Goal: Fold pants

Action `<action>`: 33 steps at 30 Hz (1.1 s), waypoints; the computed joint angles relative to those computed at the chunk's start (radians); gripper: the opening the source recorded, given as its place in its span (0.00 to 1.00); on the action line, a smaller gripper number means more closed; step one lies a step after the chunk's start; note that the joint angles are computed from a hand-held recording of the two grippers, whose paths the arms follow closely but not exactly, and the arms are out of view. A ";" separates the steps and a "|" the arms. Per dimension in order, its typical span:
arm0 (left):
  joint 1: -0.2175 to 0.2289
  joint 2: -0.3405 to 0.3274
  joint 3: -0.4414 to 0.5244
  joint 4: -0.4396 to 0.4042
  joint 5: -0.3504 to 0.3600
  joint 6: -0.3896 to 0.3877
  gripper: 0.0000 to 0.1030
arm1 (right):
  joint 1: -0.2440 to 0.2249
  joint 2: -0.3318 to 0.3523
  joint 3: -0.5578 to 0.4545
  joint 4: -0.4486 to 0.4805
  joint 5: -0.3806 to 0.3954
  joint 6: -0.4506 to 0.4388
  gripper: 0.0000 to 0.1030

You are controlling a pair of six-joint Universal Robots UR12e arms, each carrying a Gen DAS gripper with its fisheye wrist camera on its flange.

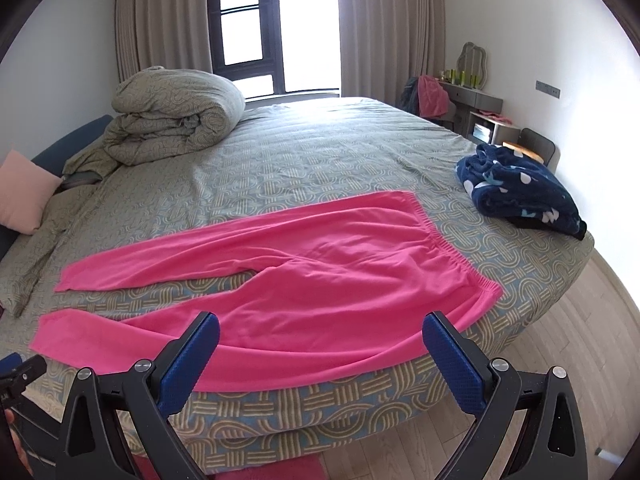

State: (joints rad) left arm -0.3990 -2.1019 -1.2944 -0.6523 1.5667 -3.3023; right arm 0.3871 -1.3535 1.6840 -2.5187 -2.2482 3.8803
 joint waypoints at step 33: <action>0.004 0.005 -0.013 0.009 -0.040 -0.007 0.99 | -0.015 -0.002 -0.004 0.034 0.105 0.013 1.00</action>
State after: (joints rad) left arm -0.3954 -2.0970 -1.3078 -0.6429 1.5263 -3.3093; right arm 0.3718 -1.3558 1.6802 -2.4849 -2.1433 3.8934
